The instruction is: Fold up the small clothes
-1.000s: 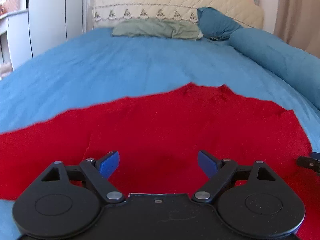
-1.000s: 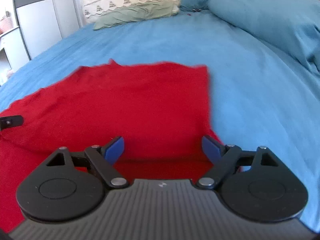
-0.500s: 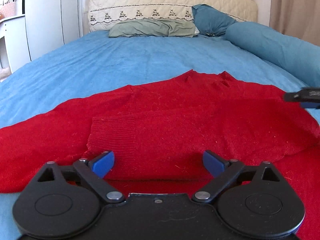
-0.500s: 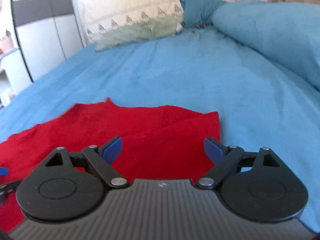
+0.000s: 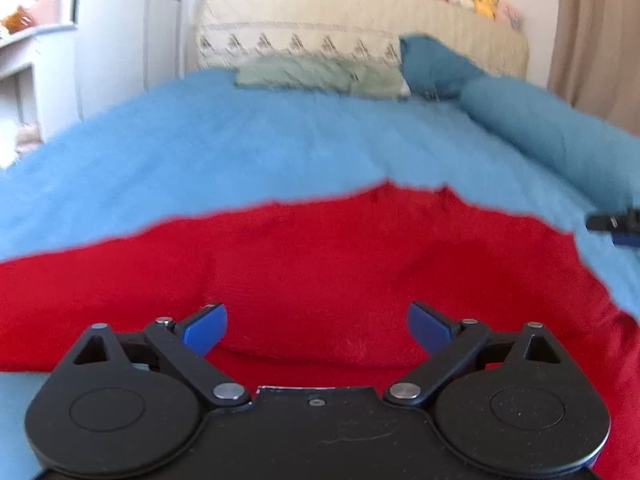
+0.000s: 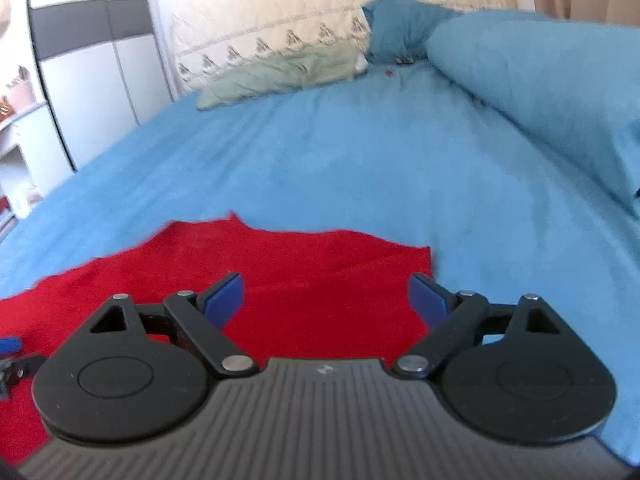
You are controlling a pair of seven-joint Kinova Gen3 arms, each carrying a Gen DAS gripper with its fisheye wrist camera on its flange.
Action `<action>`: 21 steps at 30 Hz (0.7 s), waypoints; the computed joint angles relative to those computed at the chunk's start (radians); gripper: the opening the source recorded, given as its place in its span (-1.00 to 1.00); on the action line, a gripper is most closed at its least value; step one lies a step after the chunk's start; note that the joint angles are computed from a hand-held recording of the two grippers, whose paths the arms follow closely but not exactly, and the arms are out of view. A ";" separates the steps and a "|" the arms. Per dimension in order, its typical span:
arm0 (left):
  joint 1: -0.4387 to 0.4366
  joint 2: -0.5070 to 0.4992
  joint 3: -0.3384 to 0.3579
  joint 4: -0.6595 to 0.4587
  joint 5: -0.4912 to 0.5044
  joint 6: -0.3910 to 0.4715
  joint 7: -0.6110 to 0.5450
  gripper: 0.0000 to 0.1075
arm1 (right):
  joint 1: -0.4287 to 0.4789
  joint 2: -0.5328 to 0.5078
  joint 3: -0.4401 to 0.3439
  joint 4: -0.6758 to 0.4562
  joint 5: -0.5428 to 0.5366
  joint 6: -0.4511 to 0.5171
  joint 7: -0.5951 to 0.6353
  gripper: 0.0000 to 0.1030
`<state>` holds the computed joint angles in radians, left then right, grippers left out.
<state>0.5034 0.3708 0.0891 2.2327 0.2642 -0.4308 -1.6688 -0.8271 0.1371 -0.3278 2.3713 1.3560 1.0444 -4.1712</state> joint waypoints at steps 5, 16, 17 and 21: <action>0.130 -0.216 -0.203 0.104 -0.036 0.047 0.058 0.92 | -0.050 -0.052 -0.135 -0.128 -0.196 0.173 0.203 1.00; -0.219 -0.406 -0.289 0.193 -0.484 0.191 0.483 0.92 | -0.250 0.074 -0.060 -0.359 -0.206 0.202 0.240 1.00; -0.265 -0.392 -0.291 0.199 -0.524 0.169 0.523 0.92 | -0.259 0.100 -0.048 -0.384 -0.203 0.199 0.244 1.00; -0.451 -0.289 -0.281 0.217 -0.673 0.046 0.686 0.88 | -0.298 0.187 0.004 -0.463 -0.195 0.180 0.239 1.00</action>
